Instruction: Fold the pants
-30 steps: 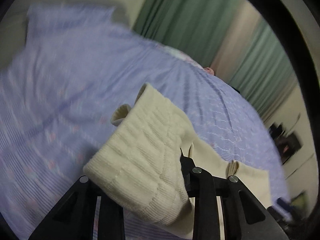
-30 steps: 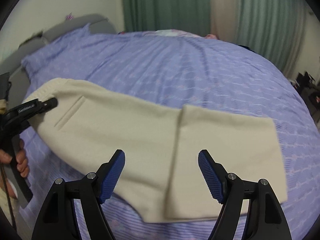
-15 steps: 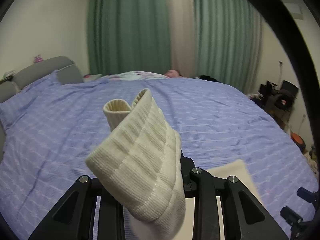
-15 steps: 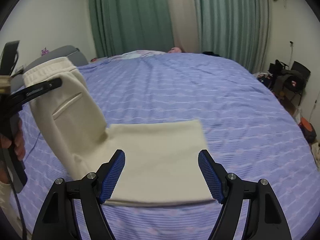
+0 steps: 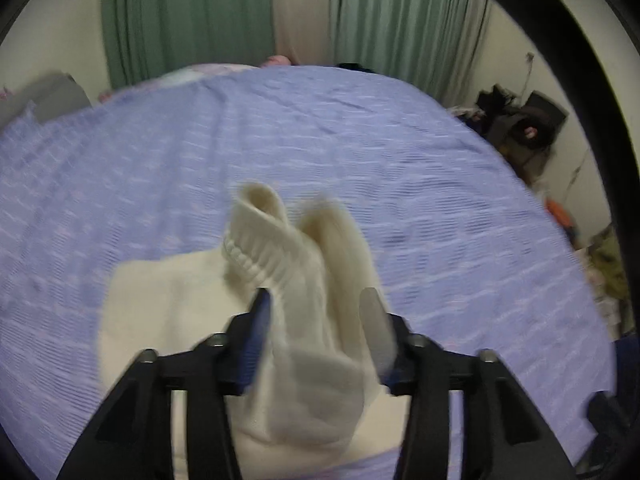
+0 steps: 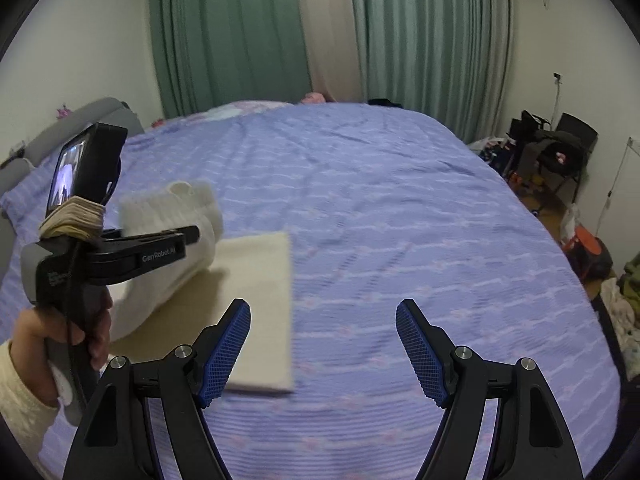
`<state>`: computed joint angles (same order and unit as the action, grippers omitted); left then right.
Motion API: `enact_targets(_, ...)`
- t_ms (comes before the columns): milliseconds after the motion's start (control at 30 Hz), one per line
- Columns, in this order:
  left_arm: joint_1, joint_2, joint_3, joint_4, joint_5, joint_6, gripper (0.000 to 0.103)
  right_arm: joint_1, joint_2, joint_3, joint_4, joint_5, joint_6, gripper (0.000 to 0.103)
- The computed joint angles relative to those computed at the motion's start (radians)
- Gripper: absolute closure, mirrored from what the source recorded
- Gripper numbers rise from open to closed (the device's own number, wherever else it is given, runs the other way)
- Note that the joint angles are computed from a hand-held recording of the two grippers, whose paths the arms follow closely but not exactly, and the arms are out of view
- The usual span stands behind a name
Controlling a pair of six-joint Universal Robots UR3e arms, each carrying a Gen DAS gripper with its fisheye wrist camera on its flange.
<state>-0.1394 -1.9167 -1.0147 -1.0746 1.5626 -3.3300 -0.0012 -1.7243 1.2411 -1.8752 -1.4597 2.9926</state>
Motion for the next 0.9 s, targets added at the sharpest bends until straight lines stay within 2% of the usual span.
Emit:
enact_targets(33, -0.01, 0.007, -0.006, 0.018, -0.008, -0.016, 0.03, -0.027, -0.013, 0.008, 0.015, 0.018, -0.019, 0.028)
enact_targets(100, -0.04, 0.029, 0.0, 0.051, 0.028, -0.032, 0.019, -0.081, -0.034, 0.025, 0.041, 0.058, -0.056, 0.027)
enact_targets(200, -0.022, 0.132, -0.098, 0.095, 0.041, 0.019, 0.016, -0.121, -0.034, 0.039, 0.053, 0.112, -0.093, 0.028)
enact_targets(300, -0.002, 0.253, -0.277, 0.146, 0.139, 0.094, 0.015, -0.135, -0.007, 0.04, 0.061, 0.185, -0.117, 0.027)
enact_targets(333, 0.025, 0.295, -0.343, 0.159, 0.144, 0.119, 0.015, -0.132, 0.01, 0.042, 0.054, 0.208, -0.119, 0.028)
enact_targets(433, 0.155, 0.429, -0.558, 0.165, 0.108, 0.18, 0.015, -0.094, 0.093, 0.036, -0.001, 0.278, -0.106, 0.028)
enact_targets(500, 0.233, 0.473, -0.628, 0.131, 0.075, 0.192, 0.016, -0.058, 0.176, 0.014, -0.046, 0.32, -0.081, 0.028)
enact_targets(633, 0.4, 0.539, -0.769, 0.101, -0.039, 0.148, 0.017, 0.015, 0.365, -0.079, -0.103, 0.339, -0.011, 0.041)
enact_targets(767, 0.456, 0.557, -0.88, 0.132, -0.074, 0.13, 0.018, 0.057, 0.565, -0.245, -0.082, 0.359, 0.086, 0.042)
enact_targets(833, 0.458, 0.567, -0.933, 0.153, -0.081, 0.133, 0.019, 0.083, 0.648, -0.334, -0.064, 0.339, 0.112, 0.051)
enact_targets(867, 0.453, 0.572, -0.952, 0.168, -0.076, 0.133, 0.019, 0.094, 0.677, -0.372, -0.044, 0.335, 0.119, 0.064)
enact_targets(900, 0.447, 0.569, -0.964, 0.184, -0.069, 0.132, 0.019, 0.104, 0.705, -0.407, -0.028, 0.329, 0.131, 0.071)
